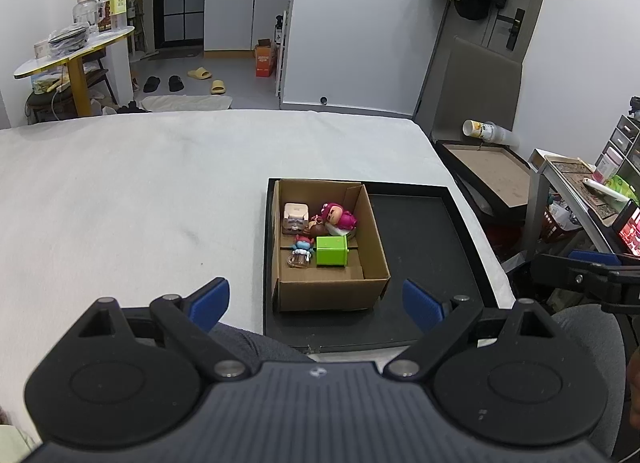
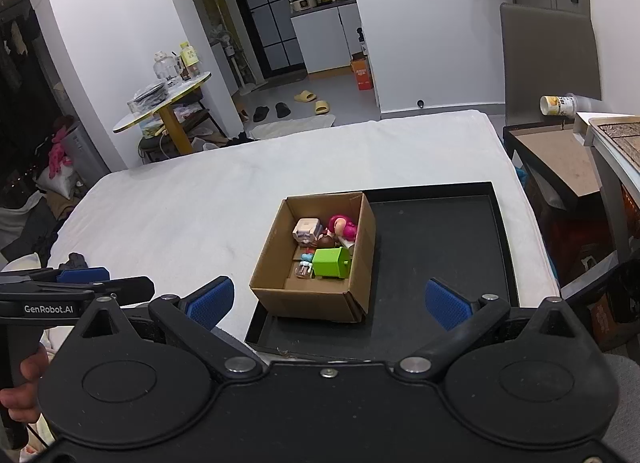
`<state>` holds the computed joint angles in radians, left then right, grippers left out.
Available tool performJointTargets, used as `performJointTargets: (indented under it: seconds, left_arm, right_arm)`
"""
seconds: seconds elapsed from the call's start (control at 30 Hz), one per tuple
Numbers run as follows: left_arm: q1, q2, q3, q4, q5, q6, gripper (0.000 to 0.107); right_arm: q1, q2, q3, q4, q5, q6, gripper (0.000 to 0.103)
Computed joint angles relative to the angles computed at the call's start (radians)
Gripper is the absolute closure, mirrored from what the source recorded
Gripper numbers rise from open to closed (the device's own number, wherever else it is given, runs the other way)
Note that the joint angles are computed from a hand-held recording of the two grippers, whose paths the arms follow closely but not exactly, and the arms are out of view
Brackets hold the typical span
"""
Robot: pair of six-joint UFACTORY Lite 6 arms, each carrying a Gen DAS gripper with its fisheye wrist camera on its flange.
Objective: Organize rigid objects
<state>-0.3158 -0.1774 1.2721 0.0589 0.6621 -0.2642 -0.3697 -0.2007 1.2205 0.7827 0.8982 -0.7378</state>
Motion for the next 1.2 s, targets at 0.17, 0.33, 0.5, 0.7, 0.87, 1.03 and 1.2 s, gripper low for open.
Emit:
performJointTargets:
  seconds: [0.17, 0.33, 0.5, 0.7, 0.87, 1.03, 1.2]
  left_arm:
    - [0.000, 0.002, 0.001, -0.003, 0.001, -0.001, 0.014]
    - [0.002, 0.001, 0.000, -0.011, 0.001, 0.008, 0.014]
    - [0.001, 0.003, 0.001, -0.013, 0.001, 0.010, 0.014]
    - [0.000, 0.007, 0.004, -0.015, 0.005, 0.015, 0.014]
    - [-0.008, 0.010, 0.006, 0.003, 0.004, -0.003, 0.014]
    - [-0.003, 0.009, 0.003, -0.007, 0.003, 0.005, 0.014]
    - [-0.015, 0.003, -0.005, 0.016, -0.001, -0.012, 0.014]
  right_arm:
    - [-0.002, 0.003, 0.004, 0.004, 0.002, -0.001, 0.000]
    - [-0.001, 0.004, 0.007, -0.003, 0.003, 0.002, 0.000]
    - [0.002, 0.002, 0.005, -0.003, -0.001, 0.004, 0.000]
    - [0.027, -0.019, -0.014, -0.021, -0.025, 0.013, 0.000]
    - [0.034, -0.024, -0.015, -0.027, -0.027, 0.020, 0.000]
    - [0.035, -0.024, -0.015, -0.028, -0.028, 0.022, 0.000]
    - [0.033, -0.023, -0.015, -0.028, -0.026, 0.023, 0.000]
